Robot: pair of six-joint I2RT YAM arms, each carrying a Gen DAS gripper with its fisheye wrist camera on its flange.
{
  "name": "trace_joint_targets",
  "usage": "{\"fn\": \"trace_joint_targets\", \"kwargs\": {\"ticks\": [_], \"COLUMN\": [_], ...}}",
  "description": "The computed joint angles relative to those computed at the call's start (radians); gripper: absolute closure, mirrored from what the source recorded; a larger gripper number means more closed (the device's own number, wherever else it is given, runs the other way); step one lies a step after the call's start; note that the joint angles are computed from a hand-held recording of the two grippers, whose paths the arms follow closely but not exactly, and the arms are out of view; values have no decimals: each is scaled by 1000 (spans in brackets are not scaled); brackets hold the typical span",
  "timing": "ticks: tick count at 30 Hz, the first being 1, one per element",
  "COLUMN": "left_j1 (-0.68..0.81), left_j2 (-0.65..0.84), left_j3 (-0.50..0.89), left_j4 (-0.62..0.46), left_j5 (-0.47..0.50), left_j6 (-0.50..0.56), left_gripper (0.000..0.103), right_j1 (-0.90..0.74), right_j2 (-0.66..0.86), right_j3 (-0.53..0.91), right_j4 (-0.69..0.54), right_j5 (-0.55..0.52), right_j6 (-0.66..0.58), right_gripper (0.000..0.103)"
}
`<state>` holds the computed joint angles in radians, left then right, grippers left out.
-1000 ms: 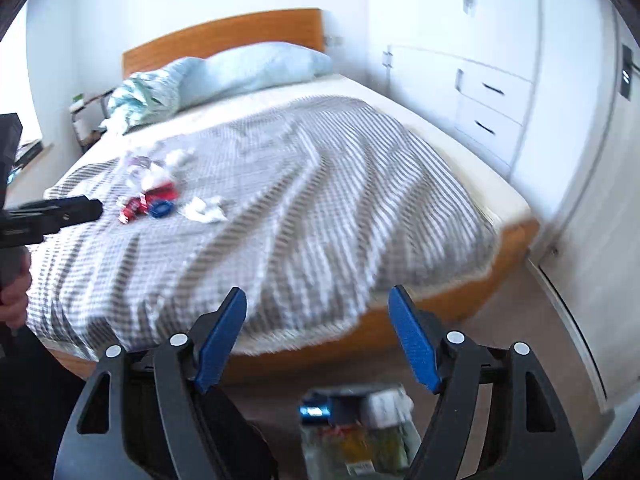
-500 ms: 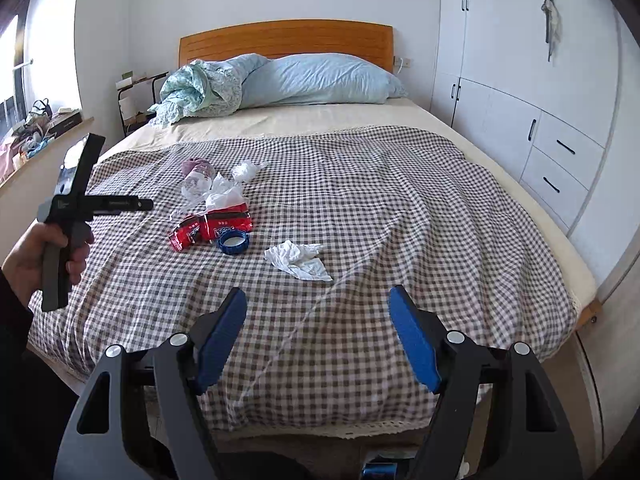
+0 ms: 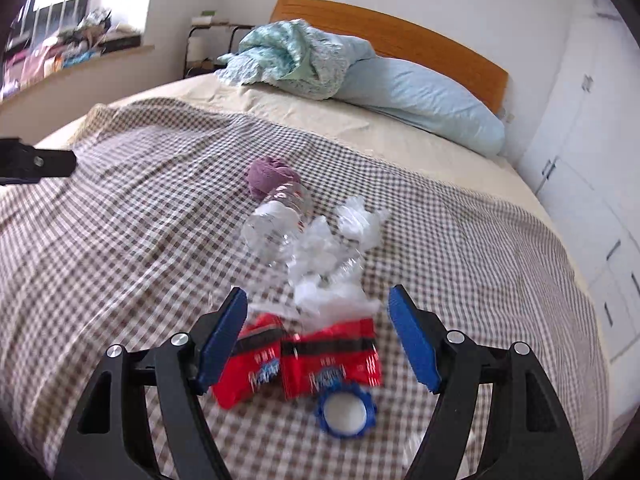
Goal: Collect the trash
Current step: 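Move both open tools back over the bed toward the plastic bottles, then grasp the printed plastic bottle with the left tool while the right tool grasps the clear bottle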
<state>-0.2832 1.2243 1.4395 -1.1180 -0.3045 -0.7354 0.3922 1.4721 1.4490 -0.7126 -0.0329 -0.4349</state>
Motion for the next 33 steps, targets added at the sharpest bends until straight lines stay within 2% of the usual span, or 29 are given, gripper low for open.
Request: {"fn": "trace_joint_targets", "kwargs": {"ticks": [2, 5, 6, 8, 9, 13, 16, 18, 21, 25, 28, 31, 33], "left_j1": [32, 75, 93, 121, 129, 106, 71, 42, -24, -122, -191, -190, -123], "left_j2": [1, -5, -7, -8, -6, 10, 29, 43, 80, 150, 211, 260, 331], "left_j3": [-20, -50, -58, -70, -71, -65, -56, -44, -19, 11, 19, -1, 52], "left_j4": [2, 15, 22, 33, 36, 39, 30, 19, -5, -25, -4, 87, 120], "left_j5": [28, 58, 73, 92, 97, 96, 70, 52, 6, -67, -105, -116, -28], "left_j6": [17, 31, 35, 37, 36, 47, 52, 35, 19, 20, 124, 222, 211], "left_gripper": [19, 19, 19, 19, 19, 19, 19, 19, 19, 19, 19, 19, 37], "right_j1": [84, 130, 135, 130, 122, 53, -41, -141, -349, -530, -624, -687, -691], "right_j2": [87, 173, 192, 203, 206, 145, 15, -45, -152, -233, -243, -195, -200], "right_j3": [3, 0, 3, -3, 0, 35, 19, 25, -21, -44, -29, 7, 7], "right_j4": [79, 146, 157, 178, 175, 78, -36, -125, -192, -177, -189, -235, -224], "right_j5": [122, 245, 253, 232, 221, 34, -169, -331, -524, -556, -629, -766, -777], "right_j6": [-44, -62, -61, -64, -56, 48, 115, 166, 204, 245, 264, 322, 328], "right_gripper": [39, 63, 72, 83, 98, 102, 102, 102, 102, 102, 102, 102, 101]}}
